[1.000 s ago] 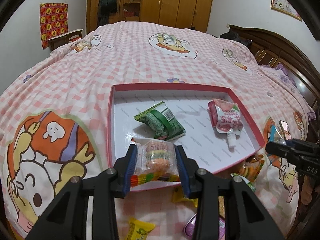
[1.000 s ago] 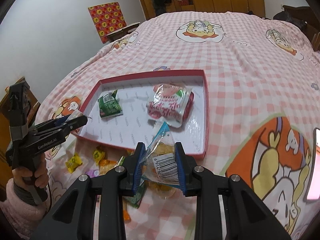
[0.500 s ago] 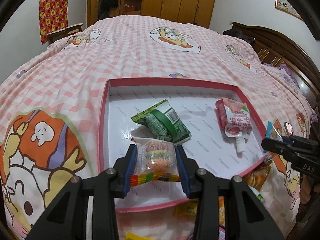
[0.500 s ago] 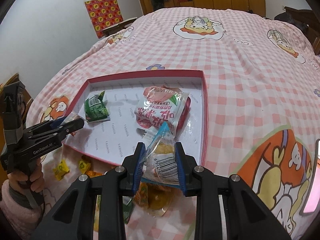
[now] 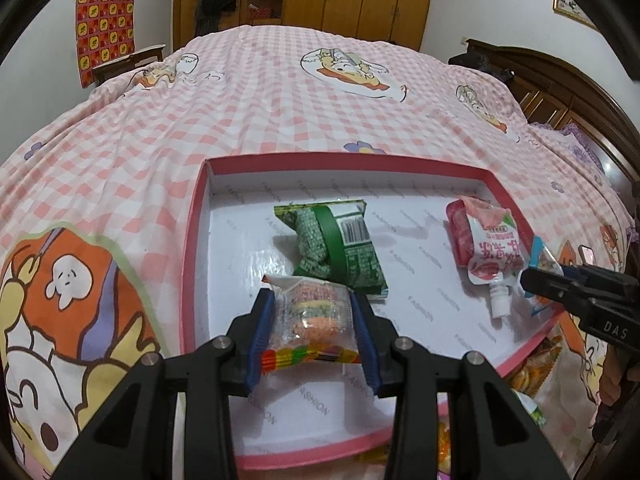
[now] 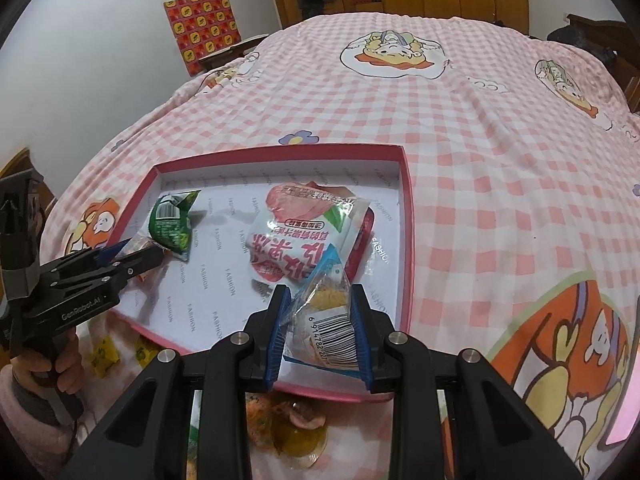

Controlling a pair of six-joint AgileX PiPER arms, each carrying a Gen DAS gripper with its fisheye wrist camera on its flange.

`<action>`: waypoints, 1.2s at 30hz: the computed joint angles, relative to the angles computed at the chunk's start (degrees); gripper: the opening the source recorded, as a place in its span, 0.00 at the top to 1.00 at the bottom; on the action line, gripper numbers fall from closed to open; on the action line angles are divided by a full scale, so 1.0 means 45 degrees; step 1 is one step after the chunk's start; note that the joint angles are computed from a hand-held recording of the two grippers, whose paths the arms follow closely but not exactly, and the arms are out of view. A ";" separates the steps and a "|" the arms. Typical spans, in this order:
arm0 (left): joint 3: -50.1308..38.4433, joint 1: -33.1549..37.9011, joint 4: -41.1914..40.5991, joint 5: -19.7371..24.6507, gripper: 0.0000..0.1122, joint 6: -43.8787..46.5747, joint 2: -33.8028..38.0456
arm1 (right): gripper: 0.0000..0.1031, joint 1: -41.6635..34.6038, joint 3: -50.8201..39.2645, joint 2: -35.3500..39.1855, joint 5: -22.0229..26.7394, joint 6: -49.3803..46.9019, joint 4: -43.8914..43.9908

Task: Organize snacks
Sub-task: 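Carry the lollipop pack and clear biscuit bag over the gift box, then open the left gripper to drop the lollipop pack while right releases the biscuit bag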

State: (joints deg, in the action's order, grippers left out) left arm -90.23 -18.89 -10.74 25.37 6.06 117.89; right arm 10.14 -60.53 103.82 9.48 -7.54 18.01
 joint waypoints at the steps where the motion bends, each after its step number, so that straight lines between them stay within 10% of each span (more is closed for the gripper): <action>1: -0.0090 -0.0017 0.0085 0.0034 0.64 -0.0061 0.0054 | 0.70 -0.0040 -0.0067 0.0098 -0.0014 -0.0022 0.0023; 30: -0.0442 -0.0143 0.0656 0.0009 0.62 -0.0454 0.0342 | 0.69 -0.0194 -0.0534 0.0859 -0.0390 -0.0426 0.0493; 36: -0.0209 -0.0118 0.0078 0.0159 0.54 0.0059 0.0064 | 0.58 -0.0322 -0.0250 0.0641 -0.0376 -0.4012 0.4173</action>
